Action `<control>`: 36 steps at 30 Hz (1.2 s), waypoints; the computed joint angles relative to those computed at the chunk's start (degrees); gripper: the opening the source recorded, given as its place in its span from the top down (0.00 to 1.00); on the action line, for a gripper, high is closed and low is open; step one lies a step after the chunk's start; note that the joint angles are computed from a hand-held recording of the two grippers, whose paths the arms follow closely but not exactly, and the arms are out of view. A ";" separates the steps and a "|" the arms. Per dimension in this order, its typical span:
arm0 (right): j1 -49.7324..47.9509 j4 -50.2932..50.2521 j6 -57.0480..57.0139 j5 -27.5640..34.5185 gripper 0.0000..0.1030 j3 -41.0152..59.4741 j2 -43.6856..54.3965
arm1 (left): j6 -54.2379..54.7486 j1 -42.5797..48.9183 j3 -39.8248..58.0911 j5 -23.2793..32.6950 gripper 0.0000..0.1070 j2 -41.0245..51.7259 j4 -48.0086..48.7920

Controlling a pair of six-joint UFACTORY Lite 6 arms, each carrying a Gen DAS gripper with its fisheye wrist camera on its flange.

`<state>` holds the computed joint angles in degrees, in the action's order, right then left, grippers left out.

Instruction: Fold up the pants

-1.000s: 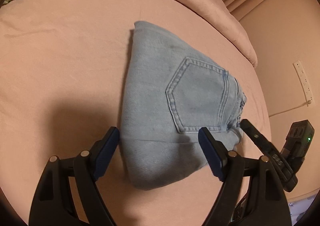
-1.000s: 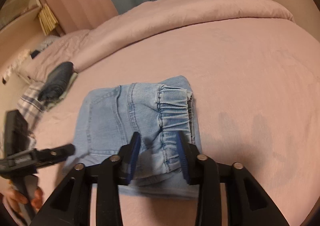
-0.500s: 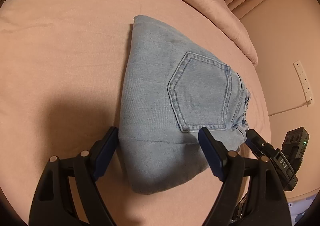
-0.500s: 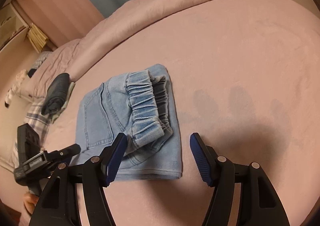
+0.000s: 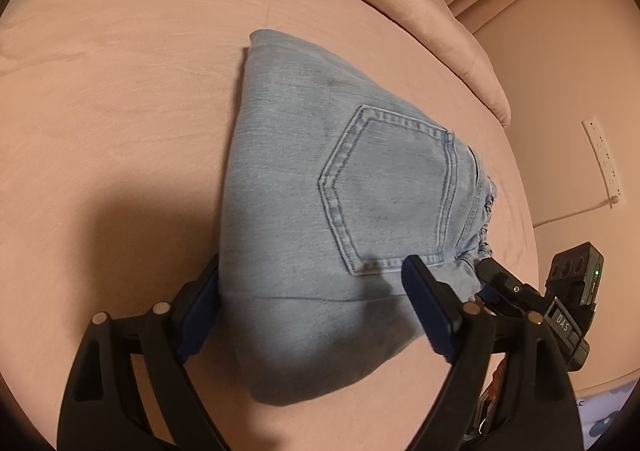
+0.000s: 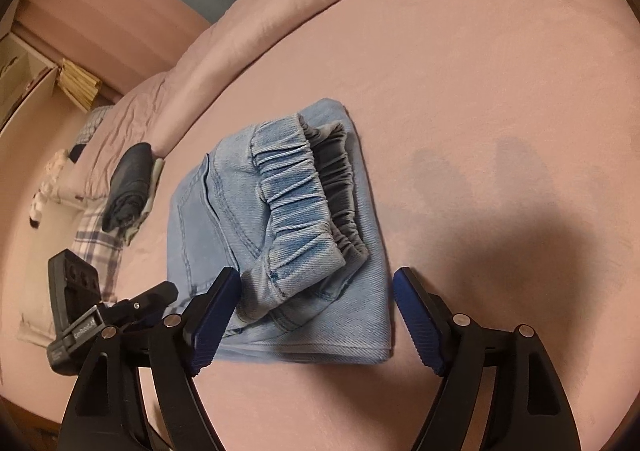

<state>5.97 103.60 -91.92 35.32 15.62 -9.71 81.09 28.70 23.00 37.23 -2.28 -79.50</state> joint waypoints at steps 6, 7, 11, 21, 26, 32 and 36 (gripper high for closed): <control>3.41 1.87 -1.01 -1.49 0.19 3.03 3.42 | 0.58 -0.53 0.83 -0.02 0.18 1.18 -0.56; 4.25 2.53 -1.13 -2.02 0.18 3.27 3.53 | 0.78 -0.50 1.10 0.04 0.18 1.54 -0.57; 6.28 4.78 -2.20 -3.30 0.16 4.09 4.26 | 1.24 -0.24 1.98 0.27 0.17 2.53 -0.33; 6.54 5.55 -4.32 -3.97 0.14 6.55 7.09 | 2.46 -0.80 4.29 0.46 0.15 5.34 -1.21; 7.15 6.11 -4.88 -4.59 0.14 7.93 8.41 | 3.23 -1.09 5.04 0.62 0.14 6.47 -1.88; 7.28 6.37 -5.31 -4.63 0.14 8.94 9.50 | 3.21 -1.74 5.88 0.61 0.13 7.22 -2.15; 7.74 6.72 -5.44 -4.90 0.14 9.41 9.90 | 2.97 -1.90 6.49 0.66 0.13 7.58 -1.75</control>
